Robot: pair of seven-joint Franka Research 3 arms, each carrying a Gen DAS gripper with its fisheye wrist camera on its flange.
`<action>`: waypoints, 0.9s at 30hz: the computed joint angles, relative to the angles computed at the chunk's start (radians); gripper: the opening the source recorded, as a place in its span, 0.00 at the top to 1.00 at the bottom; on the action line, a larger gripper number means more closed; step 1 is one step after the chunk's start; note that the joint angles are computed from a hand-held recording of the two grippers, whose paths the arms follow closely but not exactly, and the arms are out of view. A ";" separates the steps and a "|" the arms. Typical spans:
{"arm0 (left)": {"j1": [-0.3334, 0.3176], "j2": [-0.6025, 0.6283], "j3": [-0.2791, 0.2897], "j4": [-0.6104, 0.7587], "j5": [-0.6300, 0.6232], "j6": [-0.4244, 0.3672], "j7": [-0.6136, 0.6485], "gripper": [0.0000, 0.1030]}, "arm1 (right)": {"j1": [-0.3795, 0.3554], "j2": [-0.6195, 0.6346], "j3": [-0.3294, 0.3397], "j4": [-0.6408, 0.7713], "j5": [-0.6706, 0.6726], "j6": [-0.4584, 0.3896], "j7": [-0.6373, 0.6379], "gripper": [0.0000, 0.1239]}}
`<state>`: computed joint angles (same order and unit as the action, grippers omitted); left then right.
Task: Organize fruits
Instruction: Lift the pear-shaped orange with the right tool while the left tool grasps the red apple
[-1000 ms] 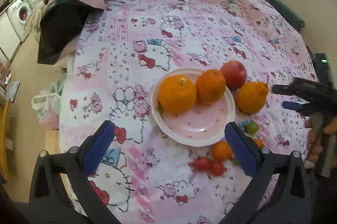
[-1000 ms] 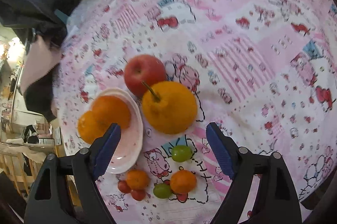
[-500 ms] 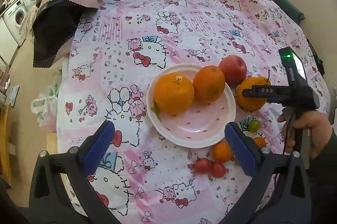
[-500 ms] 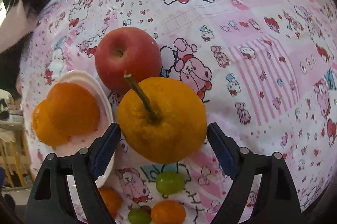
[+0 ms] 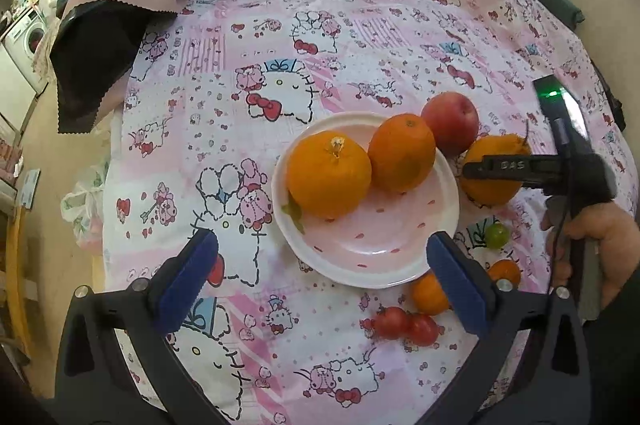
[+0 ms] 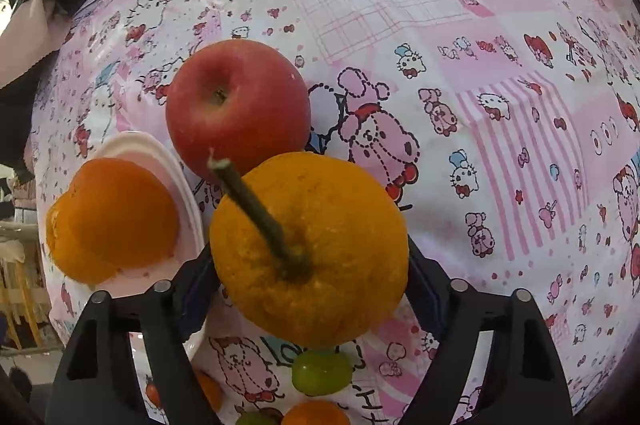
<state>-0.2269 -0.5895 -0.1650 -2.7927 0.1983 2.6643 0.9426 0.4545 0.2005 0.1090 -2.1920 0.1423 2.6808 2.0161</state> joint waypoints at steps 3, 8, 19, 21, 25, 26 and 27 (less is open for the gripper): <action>-0.007 0.009 0.011 0.003 -0.019 0.001 -0.003 0.00 | -0.010 -0.042 0.011 -0.042 0.033 0.015 -0.035 0.34; -0.009 -0.003 -0.001 0.000 -0.012 0.002 -0.008 0.00 | -0.029 -0.179 0.032 -0.143 0.168 0.054 -0.113 0.35; -0.027 0.065 0.006 0.069 -0.033 -0.023 0.032 0.00 | -0.084 -0.497 0.009 -0.322 0.248 0.066 -0.126 0.35; -0.036 0.111 0.008 0.110 -0.042 -0.021 0.052 0.01 | -0.076 -0.500 -0.013 -0.347 0.300 0.081 -0.134 0.35; -0.032 0.216 -0.021 0.209 -0.021 -0.013 0.076 0.04 | -0.090 -0.488 -0.009 -0.353 0.312 0.092 -0.133 0.35; -0.034 0.243 -0.026 0.234 -0.020 -0.009 0.080 0.04 | -0.085 -0.486 -0.015 -0.353 0.324 0.097 -0.144 0.35; -0.038 0.281 -0.031 0.267 -0.021 -0.005 0.085 0.04 | -0.080 -0.486 -0.020 -0.354 0.340 0.103 -0.154 0.35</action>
<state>-0.2644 -0.3082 -0.1961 -2.5252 0.1770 2.6594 1.0271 0.3741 -0.2853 0.0885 -2.5464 0.4824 2.7837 1.8626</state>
